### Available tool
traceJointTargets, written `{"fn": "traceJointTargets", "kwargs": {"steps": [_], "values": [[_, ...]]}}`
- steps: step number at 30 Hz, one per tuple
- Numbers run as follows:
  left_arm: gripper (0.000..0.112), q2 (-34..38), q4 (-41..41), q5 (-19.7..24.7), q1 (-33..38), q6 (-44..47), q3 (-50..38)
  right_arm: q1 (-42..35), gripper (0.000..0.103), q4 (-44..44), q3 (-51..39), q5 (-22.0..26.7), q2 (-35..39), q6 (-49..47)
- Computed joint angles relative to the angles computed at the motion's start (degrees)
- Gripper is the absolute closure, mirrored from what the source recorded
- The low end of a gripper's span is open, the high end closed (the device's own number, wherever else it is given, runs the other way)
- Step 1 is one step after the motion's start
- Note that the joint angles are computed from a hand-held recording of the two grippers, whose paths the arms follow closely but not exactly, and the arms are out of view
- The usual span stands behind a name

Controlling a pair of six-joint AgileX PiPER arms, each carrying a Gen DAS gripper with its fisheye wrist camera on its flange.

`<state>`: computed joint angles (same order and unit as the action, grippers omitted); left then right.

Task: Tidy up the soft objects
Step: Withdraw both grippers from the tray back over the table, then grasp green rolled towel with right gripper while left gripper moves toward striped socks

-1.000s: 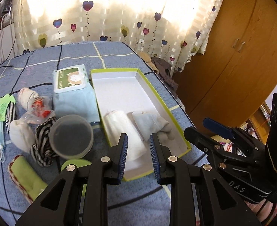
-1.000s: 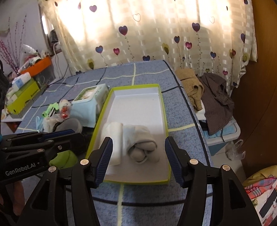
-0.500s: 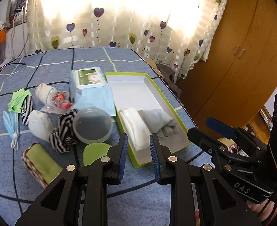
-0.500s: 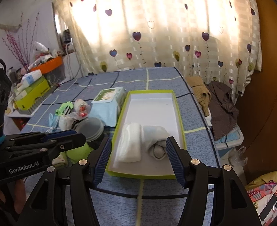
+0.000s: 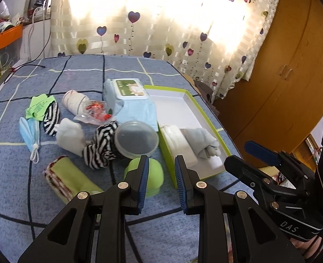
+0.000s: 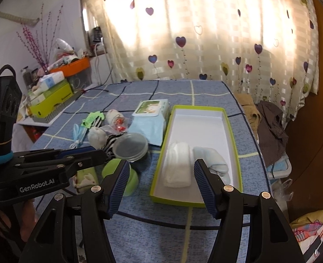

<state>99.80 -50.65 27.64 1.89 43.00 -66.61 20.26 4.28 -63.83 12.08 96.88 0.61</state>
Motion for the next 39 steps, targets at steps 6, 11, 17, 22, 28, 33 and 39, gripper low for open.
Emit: {"fn": "traceJointTargets", "kwargs": {"steps": [6,11,17,22,28,33,39], "values": [[0.087,0.10,-1.78,0.52,1.96,1.71,0.37,1.71,0.042,-0.89,-1.49,0.82,0.81,0.36],[0.087,-0.36,-3.34,0.67,3.75,3.49,1.31,3.06,0.042,-1.60,-2.68,1.18,1.55,0.86],[0.087,-1.49,-4.90,0.38,6.82,5.27,3.29,4.74,0.042,3.57,-4.99,2.03,3.08,-4.79],[0.087,-1.87,-5.80,0.23,10.17,6.19,4.63,6.74,0.042,7.31,-7.21,2.76,4.72,-9.43],[0.087,-1.07,-7.54,0.87,14.21,8.40,5.42,8.90,0.042,9.60,-10.27,4.25,7.08,-12.63],[0.087,-0.03,-8.90,1.26,17.32,9.78,5.62,10.50,0.042,11.00,-13.58,6.11,9.64,-15.23],[0.087,0.97,-10.53,1.50,21.51,11.38,5.67,12.73,0.042,10.65,-20.10,10.26,15.22,-16.34]]}}
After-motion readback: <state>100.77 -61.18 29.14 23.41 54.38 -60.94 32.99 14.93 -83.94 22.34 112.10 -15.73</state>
